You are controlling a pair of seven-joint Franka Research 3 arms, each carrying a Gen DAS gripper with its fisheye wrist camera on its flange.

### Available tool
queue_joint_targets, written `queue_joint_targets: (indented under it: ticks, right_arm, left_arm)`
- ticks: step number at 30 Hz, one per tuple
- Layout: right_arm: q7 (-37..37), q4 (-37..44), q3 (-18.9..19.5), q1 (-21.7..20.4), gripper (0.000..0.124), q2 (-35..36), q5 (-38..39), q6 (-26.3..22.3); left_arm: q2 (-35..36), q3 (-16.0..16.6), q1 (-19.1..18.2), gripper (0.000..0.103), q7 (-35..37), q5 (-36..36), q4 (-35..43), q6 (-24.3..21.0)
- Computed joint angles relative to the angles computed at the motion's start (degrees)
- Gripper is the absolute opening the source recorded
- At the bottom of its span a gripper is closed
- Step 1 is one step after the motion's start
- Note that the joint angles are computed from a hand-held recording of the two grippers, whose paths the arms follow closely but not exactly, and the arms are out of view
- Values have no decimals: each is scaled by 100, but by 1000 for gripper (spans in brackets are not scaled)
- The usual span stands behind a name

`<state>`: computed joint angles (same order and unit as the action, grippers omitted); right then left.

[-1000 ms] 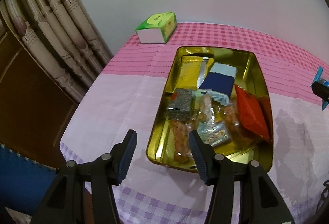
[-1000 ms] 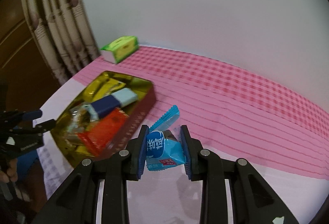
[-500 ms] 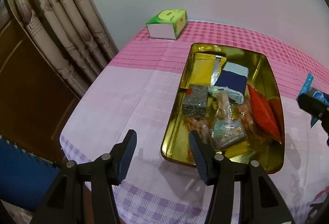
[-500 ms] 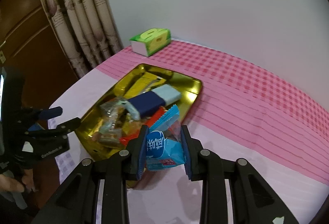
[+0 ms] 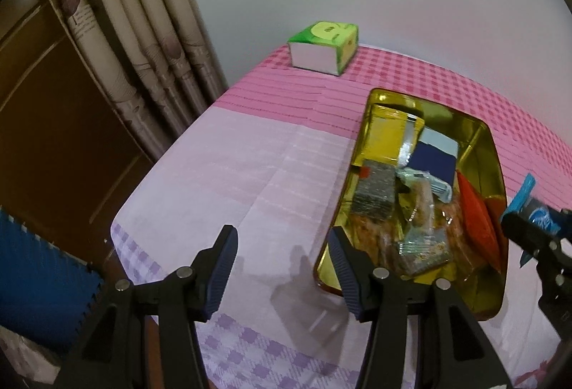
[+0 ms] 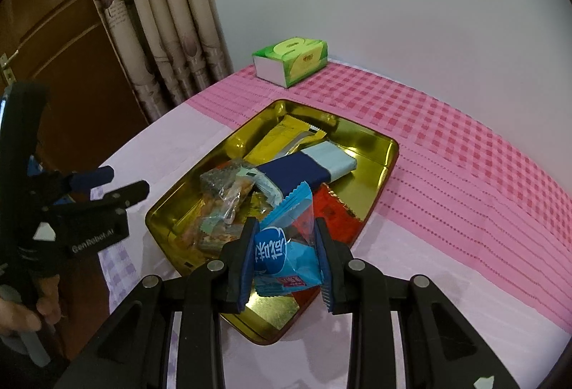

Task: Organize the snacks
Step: 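Carry the blue candy packet into the tin and open the right gripper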

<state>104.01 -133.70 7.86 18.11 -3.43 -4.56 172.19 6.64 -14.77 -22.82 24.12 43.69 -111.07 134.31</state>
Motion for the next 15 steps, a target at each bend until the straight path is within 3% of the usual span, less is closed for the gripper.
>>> queue_joint_targets:
  ticks: [15]
  right_arm:
    - [-211, 544, -127, 301, 27, 533, 132, -92]
  left_arm:
    - [-95, 11, 101, 54, -13, -197, -143, 123]
